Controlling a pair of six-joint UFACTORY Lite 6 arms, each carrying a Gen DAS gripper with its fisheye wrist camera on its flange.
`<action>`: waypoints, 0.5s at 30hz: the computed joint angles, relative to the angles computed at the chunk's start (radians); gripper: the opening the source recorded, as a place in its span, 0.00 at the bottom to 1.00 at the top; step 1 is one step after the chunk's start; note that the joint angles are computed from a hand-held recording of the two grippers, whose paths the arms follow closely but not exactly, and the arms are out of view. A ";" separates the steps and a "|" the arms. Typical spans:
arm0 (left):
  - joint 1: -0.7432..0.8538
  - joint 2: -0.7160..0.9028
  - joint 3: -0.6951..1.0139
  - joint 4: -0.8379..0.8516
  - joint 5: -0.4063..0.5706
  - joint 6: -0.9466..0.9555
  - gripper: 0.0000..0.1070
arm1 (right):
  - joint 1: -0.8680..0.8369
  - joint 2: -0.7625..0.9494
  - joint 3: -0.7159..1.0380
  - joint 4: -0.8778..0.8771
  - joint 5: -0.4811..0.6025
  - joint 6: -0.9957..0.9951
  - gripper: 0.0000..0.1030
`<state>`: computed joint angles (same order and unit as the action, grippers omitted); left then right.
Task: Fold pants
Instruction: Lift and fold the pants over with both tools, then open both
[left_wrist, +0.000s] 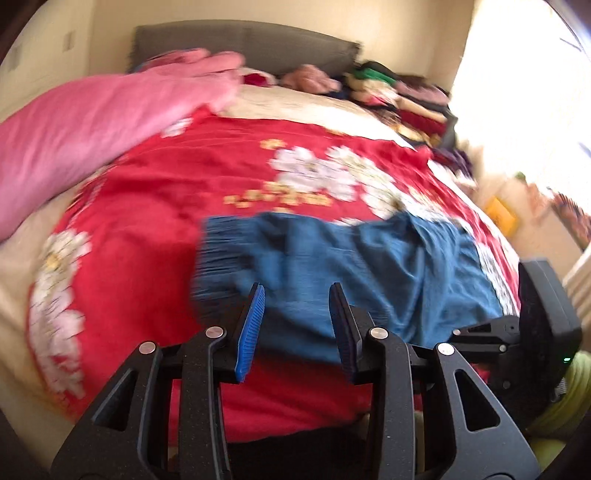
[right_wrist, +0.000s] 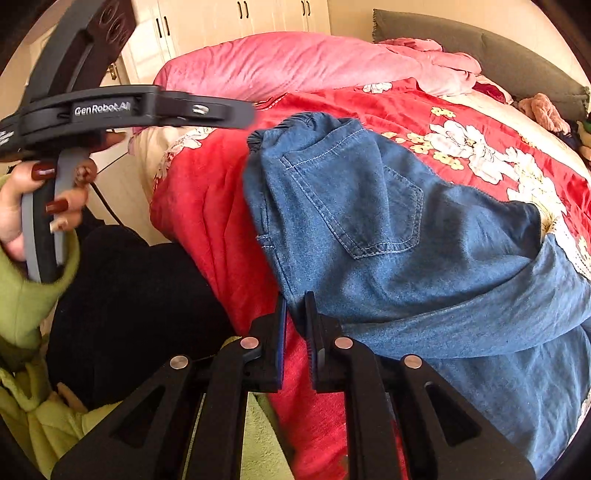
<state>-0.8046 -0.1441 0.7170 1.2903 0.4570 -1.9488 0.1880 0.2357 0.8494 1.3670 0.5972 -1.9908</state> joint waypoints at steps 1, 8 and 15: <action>0.001 0.059 0.031 0.008 -0.007 0.007 0.27 | -0.012 0.001 0.008 -0.028 0.023 0.027 0.16; 0.134 0.212 0.008 0.165 -0.145 -0.170 0.25 | -0.091 -0.102 -0.030 -0.045 0.110 0.053 0.25; 0.136 0.230 0.008 0.263 -0.162 -0.274 0.25 | 0.007 0.076 0.047 -0.087 -0.148 0.202 0.25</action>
<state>-0.6688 0.0859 0.7246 1.5533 0.2949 -2.2230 0.1949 0.3113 0.8962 1.2800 0.4491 -1.7884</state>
